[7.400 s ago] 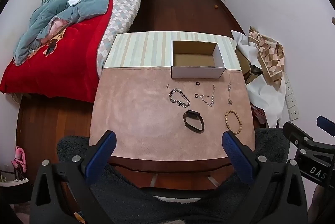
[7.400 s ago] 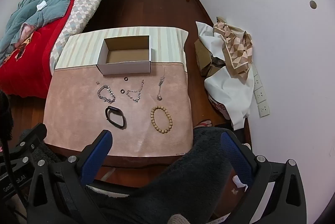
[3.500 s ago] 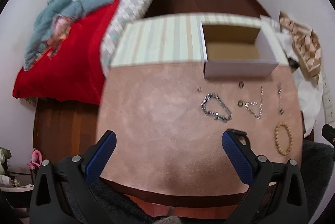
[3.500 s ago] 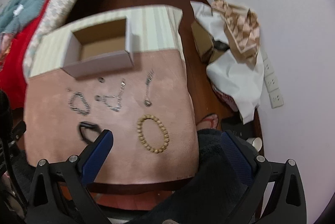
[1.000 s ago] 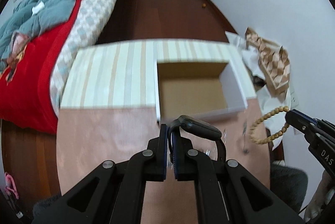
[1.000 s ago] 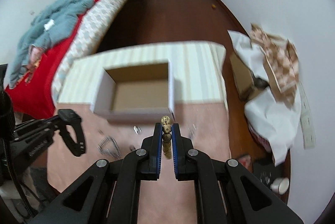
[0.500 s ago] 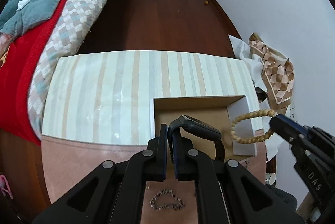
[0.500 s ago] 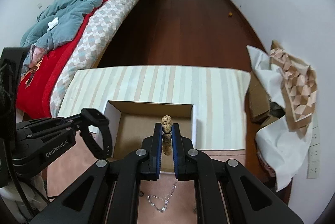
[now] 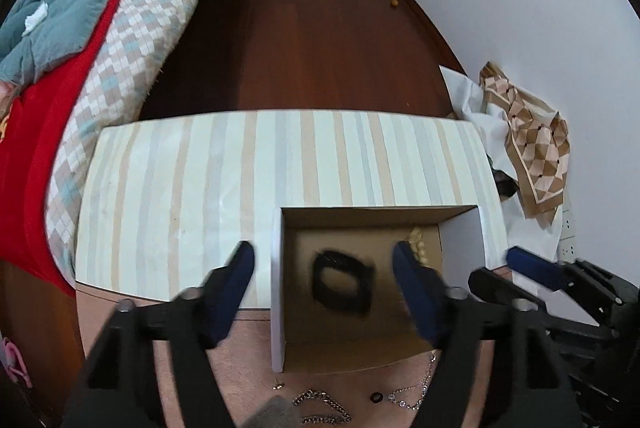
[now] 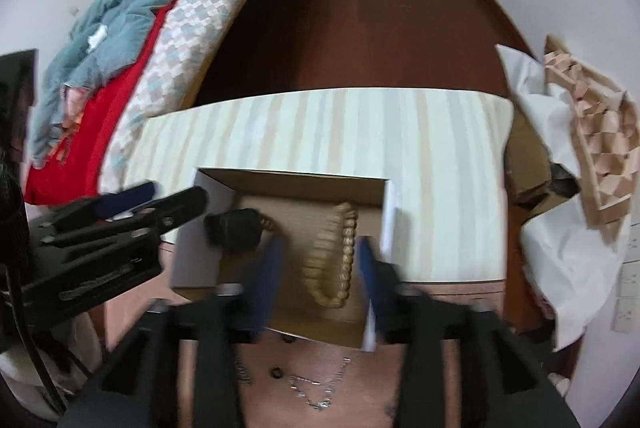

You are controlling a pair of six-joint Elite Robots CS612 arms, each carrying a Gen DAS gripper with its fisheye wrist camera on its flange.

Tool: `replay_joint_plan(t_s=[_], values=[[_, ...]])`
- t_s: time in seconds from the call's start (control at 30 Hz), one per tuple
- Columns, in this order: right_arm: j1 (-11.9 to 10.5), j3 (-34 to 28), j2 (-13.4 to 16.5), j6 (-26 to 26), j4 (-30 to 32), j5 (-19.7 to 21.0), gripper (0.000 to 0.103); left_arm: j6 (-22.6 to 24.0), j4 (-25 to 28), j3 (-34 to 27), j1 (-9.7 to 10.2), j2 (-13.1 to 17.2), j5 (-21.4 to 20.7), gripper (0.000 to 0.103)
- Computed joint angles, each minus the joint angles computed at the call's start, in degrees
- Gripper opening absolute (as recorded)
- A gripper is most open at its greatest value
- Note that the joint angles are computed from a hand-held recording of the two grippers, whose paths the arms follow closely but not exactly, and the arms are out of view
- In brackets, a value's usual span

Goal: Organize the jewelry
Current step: 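Carry the watch band and bead bracelet into the white box and release both, then move both tools back toward the remaining jewelry on the table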

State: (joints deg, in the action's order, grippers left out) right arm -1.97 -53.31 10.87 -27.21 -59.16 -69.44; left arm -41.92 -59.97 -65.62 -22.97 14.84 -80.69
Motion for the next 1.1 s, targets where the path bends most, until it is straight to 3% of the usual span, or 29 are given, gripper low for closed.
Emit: replay_joint_plan(t_s=[0.07, 0.1, 0.17, 0.2, 0.23, 0.4, 0.63, 1.1], values=[[-0.04, -0.8, 0.16, 0.06, -0.08, -0.62, 0.058, -0.18, 0.57, -0.54, -0.09, 0.1, 1.18, 0.073], [0.07, -1.54, 0.44, 0.21, -0.53, -2.18, 0.06, -0.57, 0.86, -0.97, -0.18, 0.22, 2.25, 0.081], [0.27, -3.89, 1.45, -0.02, -2.07, -4.68, 0.077, -1.48, 2.18, -2.19, -0.65, 0.57, 5.82, 0.096], [0.44, -4.77, 1.82, 0.01, -2.89, -6.17, 0.09, -1.91, 3.31, -2.78, -1.0, 0.72, 8.08, 0.098], [0.63, -6.21, 2.52, -0.09, -3.71, -7.93, 0.096, -2.29, 4.49, -3.14, -1.32, 0.8, 10.08, 0.098], [0.82, -8.67, 3.88, 0.7, -2.95, -11.11, 0.097, -3.77, 9.0, -6.54, -2.71, 2.4, 17.06, 0.102], [0.58, -12.08, 5.77, 1.81, -0.92, -11.11, 0.101, -4.11, 11.55, -9.26, -3.35, 3.64, 18.84, 0.103], [0.32, -16.65, 6.43, 2.07, 0.4, -10.05, 0.101, -5.84, 14.21, -13.84, -5.16, 3.74, 22.95, 0.103]])
